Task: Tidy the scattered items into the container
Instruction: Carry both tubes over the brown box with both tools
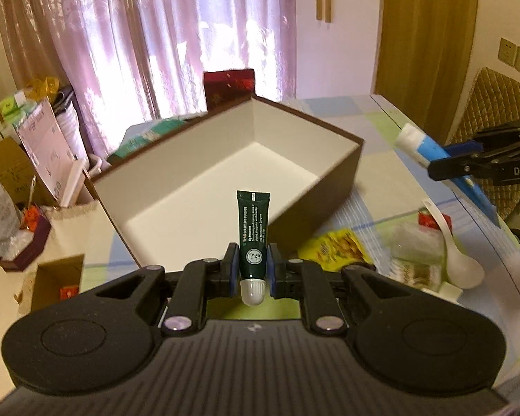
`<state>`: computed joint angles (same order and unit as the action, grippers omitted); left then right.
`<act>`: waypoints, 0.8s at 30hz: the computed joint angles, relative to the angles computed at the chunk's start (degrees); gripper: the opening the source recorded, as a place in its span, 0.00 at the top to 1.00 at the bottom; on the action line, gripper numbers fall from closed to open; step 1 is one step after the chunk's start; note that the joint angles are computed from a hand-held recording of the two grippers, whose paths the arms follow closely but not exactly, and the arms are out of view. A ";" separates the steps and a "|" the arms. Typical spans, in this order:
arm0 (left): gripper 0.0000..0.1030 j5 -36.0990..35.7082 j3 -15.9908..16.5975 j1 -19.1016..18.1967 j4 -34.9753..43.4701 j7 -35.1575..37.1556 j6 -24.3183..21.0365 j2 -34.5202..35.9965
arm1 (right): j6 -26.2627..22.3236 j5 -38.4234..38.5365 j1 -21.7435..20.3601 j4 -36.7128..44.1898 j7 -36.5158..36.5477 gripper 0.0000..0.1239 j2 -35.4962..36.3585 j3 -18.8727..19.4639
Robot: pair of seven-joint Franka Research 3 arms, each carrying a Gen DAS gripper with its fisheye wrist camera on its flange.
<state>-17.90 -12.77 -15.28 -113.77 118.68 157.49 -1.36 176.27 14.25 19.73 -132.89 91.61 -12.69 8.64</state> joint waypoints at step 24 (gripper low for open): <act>0.88 16.34 -1.39 1.22 50.86 -13.06 -24.30 37.11 | -23.18 -9.16 3.68 51.71 2.03 0.72 42.26 -7.57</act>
<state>-1.56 -14.16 -14.06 -62.92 105.62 133.18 35.75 153.09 5.09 23.41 -81.18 93.64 29.57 1.07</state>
